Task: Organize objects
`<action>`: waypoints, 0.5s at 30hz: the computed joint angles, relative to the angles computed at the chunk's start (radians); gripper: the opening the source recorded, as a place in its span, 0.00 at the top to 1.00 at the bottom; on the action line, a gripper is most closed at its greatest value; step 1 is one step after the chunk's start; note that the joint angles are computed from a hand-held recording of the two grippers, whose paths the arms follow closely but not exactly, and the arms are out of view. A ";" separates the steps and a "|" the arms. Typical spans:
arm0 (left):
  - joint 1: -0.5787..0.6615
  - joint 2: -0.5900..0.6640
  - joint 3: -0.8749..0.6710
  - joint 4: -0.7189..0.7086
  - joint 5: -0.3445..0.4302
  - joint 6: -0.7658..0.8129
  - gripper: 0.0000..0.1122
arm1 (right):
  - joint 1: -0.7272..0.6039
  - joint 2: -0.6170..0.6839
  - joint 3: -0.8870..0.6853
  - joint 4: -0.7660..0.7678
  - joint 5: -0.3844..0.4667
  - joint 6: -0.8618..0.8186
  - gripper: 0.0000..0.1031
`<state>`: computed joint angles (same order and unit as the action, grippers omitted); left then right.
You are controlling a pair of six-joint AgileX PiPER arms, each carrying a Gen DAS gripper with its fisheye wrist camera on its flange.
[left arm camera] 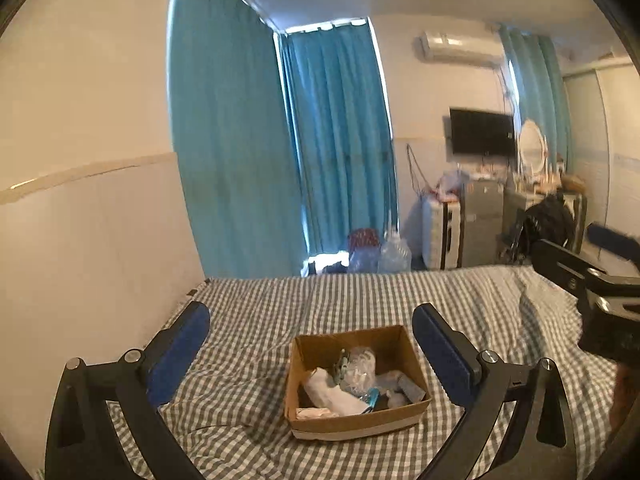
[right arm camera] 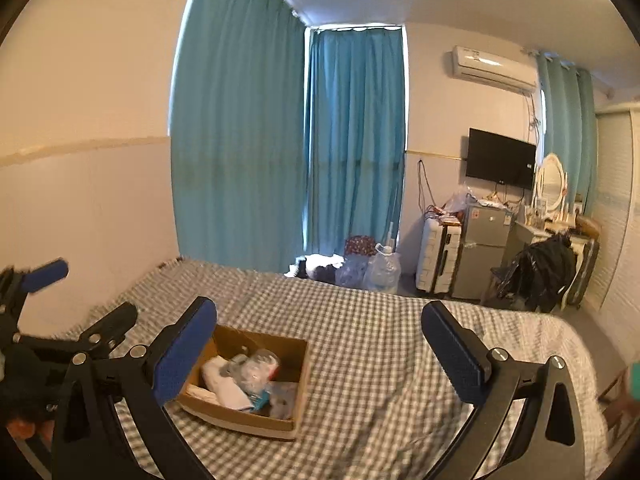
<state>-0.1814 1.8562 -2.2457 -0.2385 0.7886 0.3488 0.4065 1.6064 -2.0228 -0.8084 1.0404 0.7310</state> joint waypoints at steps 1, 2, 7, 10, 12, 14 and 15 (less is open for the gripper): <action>0.008 -0.020 0.041 -0.021 -0.030 0.010 0.08 | -0.007 -0.010 0.019 0.006 -0.020 0.013 0.00; 0.013 -0.032 0.070 -0.033 -0.056 0.015 0.08 | -0.010 -0.012 0.027 0.001 -0.025 0.021 0.00; 0.045 -0.088 0.233 -0.191 -0.152 0.134 0.08 | -0.014 -0.029 0.124 -0.080 -0.083 0.087 0.00; 0.065 -0.114 0.354 -0.310 -0.227 0.184 0.08 | -0.033 -0.062 0.255 -0.120 -0.179 0.157 0.00; 0.069 -0.118 0.412 -0.353 -0.266 0.210 0.08 | -0.047 -0.076 0.337 -0.144 -0.228 0.209 0.00; 0.064 -0.117 0.470 -0.338 -0.324 0.200 0.08 | -0.050 -0.079 0.419 -0.222 -0.253 0.299 0.00; 0.063 -0.116 0.506 -0.347 -0.362 0.212 0.08 | -0.051 -0.076 0.450 -0.252 -0.262 0.325 0.00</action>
